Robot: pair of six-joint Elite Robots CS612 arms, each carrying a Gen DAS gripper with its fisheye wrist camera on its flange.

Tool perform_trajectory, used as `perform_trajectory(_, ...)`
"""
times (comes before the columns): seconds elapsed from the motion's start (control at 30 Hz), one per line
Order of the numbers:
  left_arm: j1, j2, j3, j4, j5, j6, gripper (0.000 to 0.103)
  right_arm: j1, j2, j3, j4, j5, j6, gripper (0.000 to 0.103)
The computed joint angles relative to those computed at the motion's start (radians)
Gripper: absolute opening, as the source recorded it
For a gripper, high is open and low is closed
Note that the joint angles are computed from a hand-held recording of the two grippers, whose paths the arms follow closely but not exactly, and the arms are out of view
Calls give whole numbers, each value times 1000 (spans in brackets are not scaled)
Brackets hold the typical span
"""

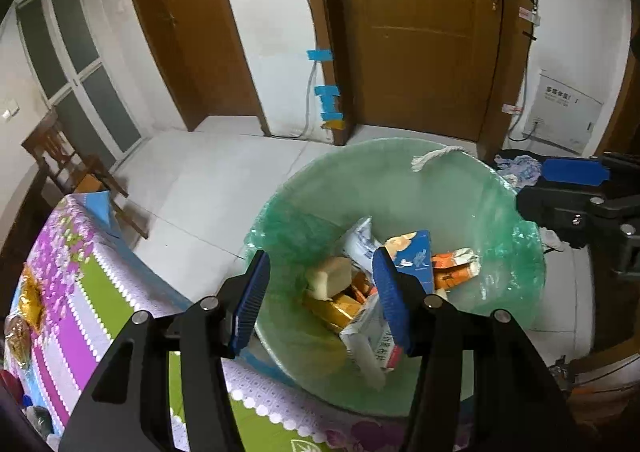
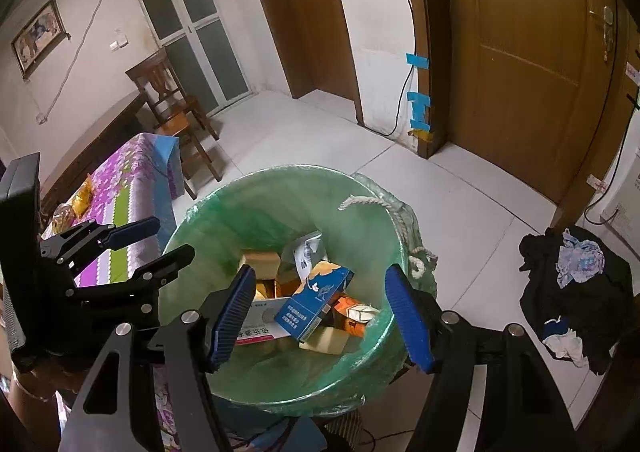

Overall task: Collect trash
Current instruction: 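Open both grippers to drop the sponge and blue pack into the bin, then move both open grippers back over the table items, then grasp the white mesh cloth bundle with the left gripper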

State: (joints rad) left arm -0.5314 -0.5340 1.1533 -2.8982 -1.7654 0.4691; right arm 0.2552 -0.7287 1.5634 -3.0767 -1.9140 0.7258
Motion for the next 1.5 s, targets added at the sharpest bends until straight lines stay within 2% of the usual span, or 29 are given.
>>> perform_trajectory(0.17,-1,-8,27,-59,41,-10,52,13,4,-4,-2,-40,-9,69)
perform_trajectory(0.3,4,-13,47,-105,78,-31,56,16,7,0,-23,-42,0,69)
perform_trajectory(0.4,14,-21,70,-139,104,-62,58,26,15,-3,-55,-73,3,69)
perform_trajectory(0.6,52,-33,117,-224,184,-129,61,63,55,-46,-109,-175,-13,69)
perform_trajectory(0.8,103,-50,137,-207,226,-251,61,104,112,-134,-154,-223,-73,69)
perform_trajectory(0.97,152,-79,191,-274,257,-317,64,136,161,-230,-139,-232,-169,69)
perform_trajectory(1.1,197,-106,234,-317,275,-354,64,158,196,-311,-116,-204,-260,70)
perform_trajectory(1.23,244,-122,254,-319,285,-333,66,169,218,-368,-102,-154,-297,72)
perform_trajectory(1.4,294,-107,206,-215,298,-286,66,174,240,-437,-75,-40,-342,72)
perform_trajectory(1.5,319,-90,166,-126,236,-311,66,180,260,-488,-52,10,-377,72)
